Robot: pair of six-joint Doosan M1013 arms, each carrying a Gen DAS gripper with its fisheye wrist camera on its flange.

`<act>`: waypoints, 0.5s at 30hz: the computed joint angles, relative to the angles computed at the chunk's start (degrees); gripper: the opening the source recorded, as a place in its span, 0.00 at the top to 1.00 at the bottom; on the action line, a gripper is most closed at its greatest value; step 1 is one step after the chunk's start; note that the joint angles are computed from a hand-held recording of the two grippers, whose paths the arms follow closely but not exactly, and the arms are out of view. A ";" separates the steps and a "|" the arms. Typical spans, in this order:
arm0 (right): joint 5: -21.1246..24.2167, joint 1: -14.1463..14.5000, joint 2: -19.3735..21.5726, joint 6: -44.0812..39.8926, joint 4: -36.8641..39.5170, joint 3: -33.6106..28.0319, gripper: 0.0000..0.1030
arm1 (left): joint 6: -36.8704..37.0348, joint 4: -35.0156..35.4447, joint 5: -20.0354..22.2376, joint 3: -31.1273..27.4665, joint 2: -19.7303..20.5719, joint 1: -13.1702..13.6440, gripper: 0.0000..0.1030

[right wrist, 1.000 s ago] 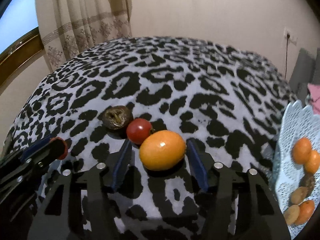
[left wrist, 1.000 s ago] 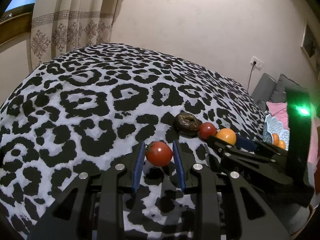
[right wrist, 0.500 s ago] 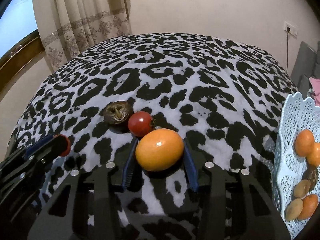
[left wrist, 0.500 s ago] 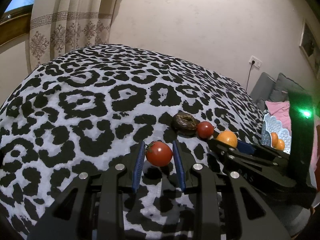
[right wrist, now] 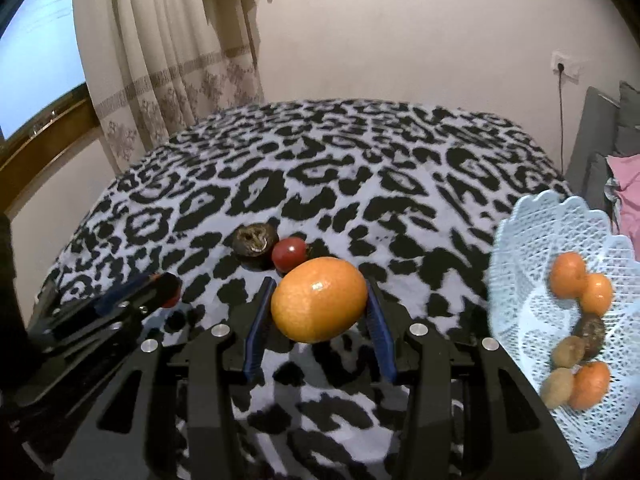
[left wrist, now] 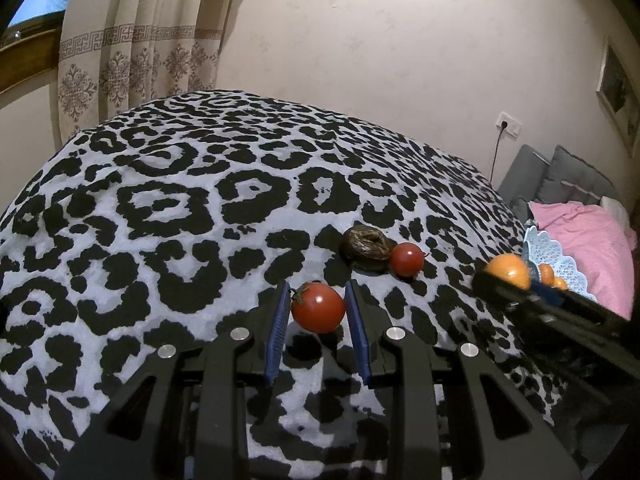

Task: Organize fruits
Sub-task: 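Carry the large orange into the blue basket and open the right gripper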

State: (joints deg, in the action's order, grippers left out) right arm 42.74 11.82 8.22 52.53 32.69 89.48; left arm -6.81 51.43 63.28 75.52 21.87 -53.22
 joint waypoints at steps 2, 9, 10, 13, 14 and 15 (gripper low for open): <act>0.00 -0.65 -0.47 -0.18 1.06 0.06 0.56 | 0.20 0.00 0.04 -0.07 0.00 -0.02 0.72; 0.59 -3.44 -1.76 -0.49 5.33 -0.08 0.56 | 0.35 0.13 0.19 -0.23 0.08 -0.10 0.72; 0.50 -3.78 -1.84 -0.34 5.56 -0.16 0.56 | 0.40 0.15 0.22 -0.27 0.10 -0.12 0.72; -0.03 -4.89 -1.63 1.41 5.09 -0.86 0.56 | 0.36 0.18 0.24 -0.25 0.08 -0.14 0.72; -0.10 -5.15 -1.45 2.17 4.70 -1.09 0.56 | 0.36 0.18 0.24 -0.25 0.08 -0.14 0.72; 0.20 -5.65 -0.99 3.95 3.89 -1.69 0.56 | 0.36 0.14 0.24 -0.30 0.11 -0.13 0.72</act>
State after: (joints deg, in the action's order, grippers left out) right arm 42.95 6.16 7.23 56.48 36.59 87.79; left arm -6.45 51.57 63.53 75.21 21.98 -53.35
